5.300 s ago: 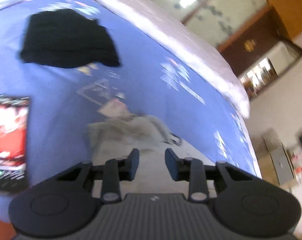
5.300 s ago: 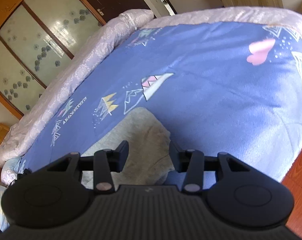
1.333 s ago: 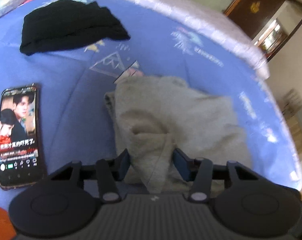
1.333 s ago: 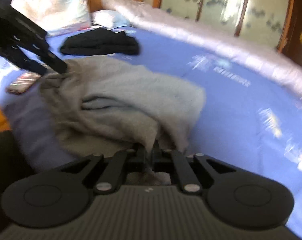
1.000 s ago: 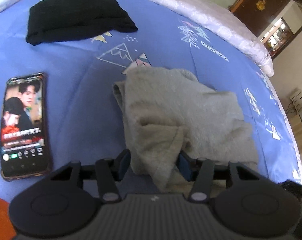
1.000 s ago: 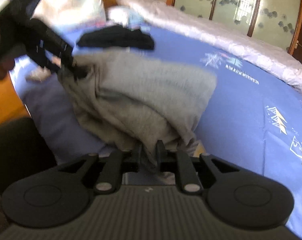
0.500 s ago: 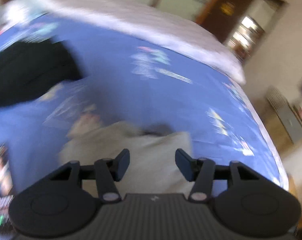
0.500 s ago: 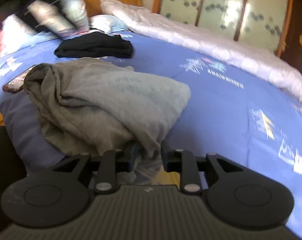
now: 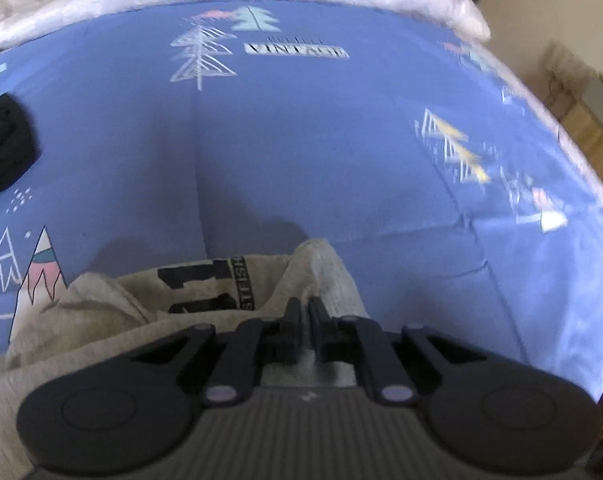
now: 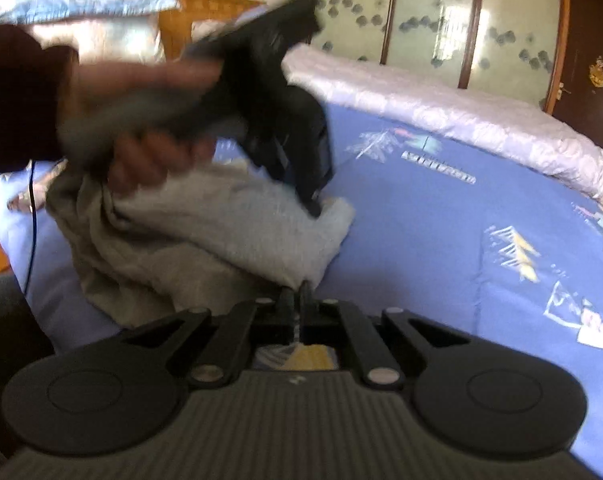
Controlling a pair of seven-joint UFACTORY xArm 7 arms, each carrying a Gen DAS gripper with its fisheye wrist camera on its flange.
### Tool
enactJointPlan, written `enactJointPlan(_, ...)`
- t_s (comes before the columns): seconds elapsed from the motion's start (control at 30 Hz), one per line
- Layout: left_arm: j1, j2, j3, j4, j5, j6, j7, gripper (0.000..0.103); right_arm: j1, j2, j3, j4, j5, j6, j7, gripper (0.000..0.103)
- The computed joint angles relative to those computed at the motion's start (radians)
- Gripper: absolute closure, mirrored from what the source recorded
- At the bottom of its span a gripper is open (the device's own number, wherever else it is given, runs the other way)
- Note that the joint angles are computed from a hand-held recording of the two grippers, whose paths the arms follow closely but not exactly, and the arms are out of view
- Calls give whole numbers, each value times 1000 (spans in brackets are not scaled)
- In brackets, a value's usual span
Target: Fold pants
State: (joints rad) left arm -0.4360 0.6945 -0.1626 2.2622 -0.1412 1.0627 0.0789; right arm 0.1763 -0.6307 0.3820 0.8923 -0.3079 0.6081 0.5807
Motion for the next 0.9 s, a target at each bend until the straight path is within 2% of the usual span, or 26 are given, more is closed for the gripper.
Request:
enactJointPlan(0.13, 24, -22, -22, -26, -50, -31, -9, 97, 39, -49, -8, 4, 52, 46, 5, 99)
enactJointPlan(0.2, 9, 4, -20, 18, -41, -14, -5, 98, 70, -56, -6, -16, 113, 82, 39, 99)
enactJointPlan(0.3, -16, -27, 4, -38, -5, -66, -22, 96, 114, -29, 0, -37, 181, 117, 85, 99)
enactJointPlan(0.37, -14, -45, 6, -59, 4, -66, -35, 95, 121, 13, 11, -31, 182, 125, 103, 99)
enactJointPlan(0.4, 7, -70, -12, -89, -23, -68, -22, 94, 118, 25, 11, -24, 171, 124, 111, 98)
enactJointPlan(0.43, 32, -112, -26, -148, -52, -97, -2, 93, 134, 31, -10, -21, 182, 117, 100, 94)
enactJointPlan(0.5, 91, -228, -54, -309, -126, -183, 67, 87, 207, 31, -91, -17, 254, 112, 13, 89)
enactJointPlan(0.53, 123, -284, -66, -386, -172, -220, 107, 82, 232, 15, -123, -26, 290, 98, -21, 77)
enactJointPlan(0.57, 162, -349, -80, -473, -237, -257, 162, 78, 228, -10, -127, -38, 299, 77, -23, 68)
enactJointPlan(0.67, 234, -494, -82, -665, -426, -301, 298, 76, 152, -63, -97, -38, 275, 40, 31, 68)
enactJointPlan(0.73, 247, -566, -62, -766, -523, -302, 360, 76, 84, -63, -71, -25, 247, -3, 88, 68)
enactJointPlan(0.83, 231, -644, -22, -897, -575, -345, 401, 76, -25, 3, -5, 36, 185, -43, 203, 69)
enactJointPlan(0.9, 223, -666, 2, -947, -589, -345, 388, 76, -24, 67, -4, 59, 179, -102, 238, 70)
